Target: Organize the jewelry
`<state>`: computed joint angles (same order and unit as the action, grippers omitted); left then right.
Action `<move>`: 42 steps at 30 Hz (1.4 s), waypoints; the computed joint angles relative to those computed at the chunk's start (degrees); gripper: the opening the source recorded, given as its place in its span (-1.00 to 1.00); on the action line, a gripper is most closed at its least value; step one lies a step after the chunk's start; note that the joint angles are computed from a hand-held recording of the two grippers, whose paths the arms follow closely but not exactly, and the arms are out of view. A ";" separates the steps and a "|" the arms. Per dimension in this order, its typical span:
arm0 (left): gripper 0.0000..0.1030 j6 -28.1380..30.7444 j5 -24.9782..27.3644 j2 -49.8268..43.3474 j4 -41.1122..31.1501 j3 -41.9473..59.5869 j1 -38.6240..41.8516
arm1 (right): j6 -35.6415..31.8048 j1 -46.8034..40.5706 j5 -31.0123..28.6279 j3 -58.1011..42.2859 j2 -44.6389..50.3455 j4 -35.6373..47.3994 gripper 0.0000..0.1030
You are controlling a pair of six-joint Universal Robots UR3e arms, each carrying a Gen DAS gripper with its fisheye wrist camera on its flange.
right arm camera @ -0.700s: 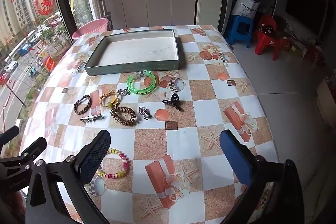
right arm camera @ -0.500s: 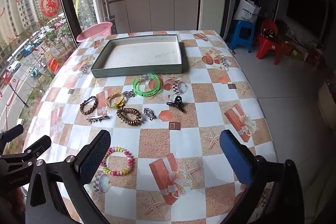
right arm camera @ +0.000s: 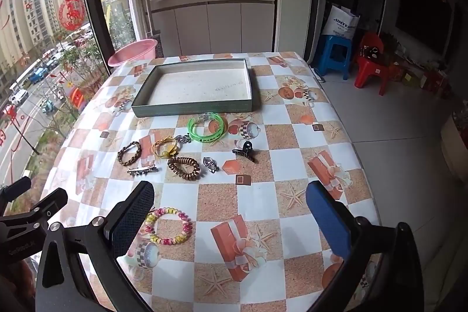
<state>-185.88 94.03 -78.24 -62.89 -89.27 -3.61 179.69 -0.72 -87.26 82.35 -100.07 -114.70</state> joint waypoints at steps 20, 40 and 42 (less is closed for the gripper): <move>1.00 -0.31 0.71 0.69 -0.47 -0.26 -0.24 | 0.32 0.01 0.10 -0.55 -0.15 0.06 1.00; 1.00 -1.07 1.85 0.25 -0.75 -0.18 -1.27 | -0.50 -1.24 0.68 -0.82 -0.53 0.93 1.00; 1.00 -1.20 2.04 0.09 -0.72 -0.09 -1.48 | -0.45 -1.25 0.74 -0.85 -0.48 1.00 1.00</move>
<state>-187.08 96.08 -78.14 -63.61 -89.35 -5.09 179.25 -1.97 -86.52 81.50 -100.54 -113.70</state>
